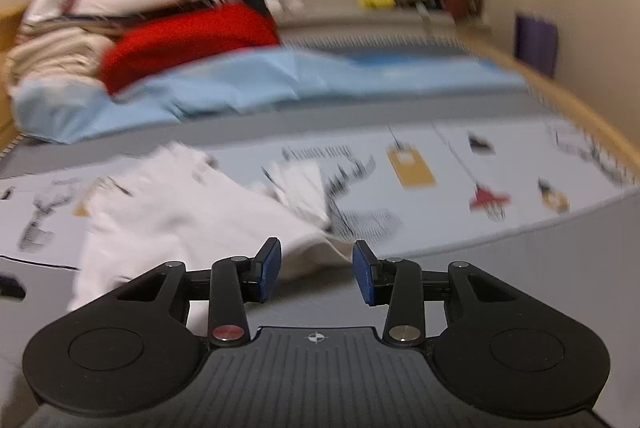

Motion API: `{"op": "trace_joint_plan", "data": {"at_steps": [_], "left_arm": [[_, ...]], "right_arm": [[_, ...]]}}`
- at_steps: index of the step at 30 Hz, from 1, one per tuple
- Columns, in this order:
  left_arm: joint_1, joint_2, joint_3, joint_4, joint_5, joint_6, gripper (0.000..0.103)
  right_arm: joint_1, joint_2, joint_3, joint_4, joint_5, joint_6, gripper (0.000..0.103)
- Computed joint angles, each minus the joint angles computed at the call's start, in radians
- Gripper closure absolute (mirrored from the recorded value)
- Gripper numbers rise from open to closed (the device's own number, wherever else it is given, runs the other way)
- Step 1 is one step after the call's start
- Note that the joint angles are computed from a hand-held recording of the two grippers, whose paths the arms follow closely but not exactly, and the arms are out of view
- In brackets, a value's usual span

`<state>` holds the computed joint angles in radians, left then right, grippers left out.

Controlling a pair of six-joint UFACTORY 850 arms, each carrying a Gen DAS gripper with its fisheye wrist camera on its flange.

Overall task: Fold small clothes
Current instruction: 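Grasp the white shirt hem with both grippers and lift it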

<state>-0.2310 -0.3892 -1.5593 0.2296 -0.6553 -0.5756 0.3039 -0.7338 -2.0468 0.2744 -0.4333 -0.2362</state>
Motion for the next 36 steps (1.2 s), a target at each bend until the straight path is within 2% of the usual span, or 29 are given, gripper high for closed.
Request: {"op": "trace_joint_plan", "data": {"at_steps": [3, 4, 8, 10, 12, 13, 15, 17, 20, 23, 25, 26, 28, 31, 32, 34, 36], "left_arm": [[0.021, -0.07, -0.059, -0.035, -0.021, 0.035, 0.082], [0.028, -0.096, -0.082, -0.041, -0.041, 0.027, 0.077], [0.063, -0.172, -0.143, -0.145, -0.077, 0.013, 0.051], [0.066, -0.204, -0.174, -0.135, -0.107, -0.003, 0.051], [0.067, -0.232, -0.2, -0.147, -0.134, 0.021, 0.061], [0.067, -0.24, -0.206, -0.165, -0.14, 0.053, 0.08], [0.055, -0.235, -0.205, -0.124, -0.139, 0.082, 0.096], [0.048, -0.21, -0.187, -0.095, -0.127, 0.097, 0.097], [0.053, -0.115, -0.107, -0.094, -0.058, 0.098, 0.098], [0.065, 0.043, 0.027, -0.107, 0.055, 0.127, 0.098], [0.071, 0.131, 0.086, -0.068, 0.071, 0.122, 0.098], [0.067, 0.178, 0.123, 0.014, 0.052, 0.07, 0.098], [0.071, 0.247, 0.187, 0.105, -0.042, 0.008, 0.098], [0.091, 0.266, 0.25, 0.076, -0.189, -0.003, 0.098], [0.089, 0.257, 0.251, 0.075, -0.211, 0.02, 0.098], [0.099, 0.249, 0.253, 0.028, -0.189, 0.072, 0.097], [0.107, 0.233, 0.242, -0.017, -0.192, 0.095, 0.095]], "right_arm": [[-0.013, -0.113, -0.157, -0.022, -0.153, 0.078, 0.061], [-0.016, -0.136, -0.19, 0.006, -0.179, 0.07, 0.059], [-0.013, -0.239, -0.339, 0.04, -0.265, 0.097, 0.051], [-0.016, -0.297, -0.434, 0.067, -0.31, 0.129, 0.05], [-0.018, -0.339, -0.508, 0.091, -0.334, 0.156, 0.048], [-0.018, -0.353, -0.534, 0.094, -0.342, 0.17, 0.045], [-0.017, -0.353, -0.535, 0.095, -0.326, 0.176, 0.044], [-0.016, -0.353, -0.541, 0.088, -0.32, 0.188, 0.044], [-0.02, -0.315, -0.481, 0.096, -0.275, 0.191, 0.044], [-0.022, -0.269, -0.411, 0.087, -0.226, 0.211, 0.044], [-0.024, -0.231, -0.353, 0.085, -0.186, 0.224, 0.044], [-0.025, -0.21, -0.321, 0.088, -0.164, 0.232, 0.044], [-0.028, -0.182, -0.279, 0.078, -0.141, 0.256, 0.044], [-0.029, -0.147, -0.225, 0.093, -0.121, 0.262, 0.044], [-0.027, -0.146, -0.222, 0.095, -0.129, 0.262, 0.044], [-0.021, -0.152, -0.23, 0.095, -0.156, 0.258, 0.044], [-0.013, -0.179, -0.268, 0.111, -0.219, 0.246, 0.044]]}}
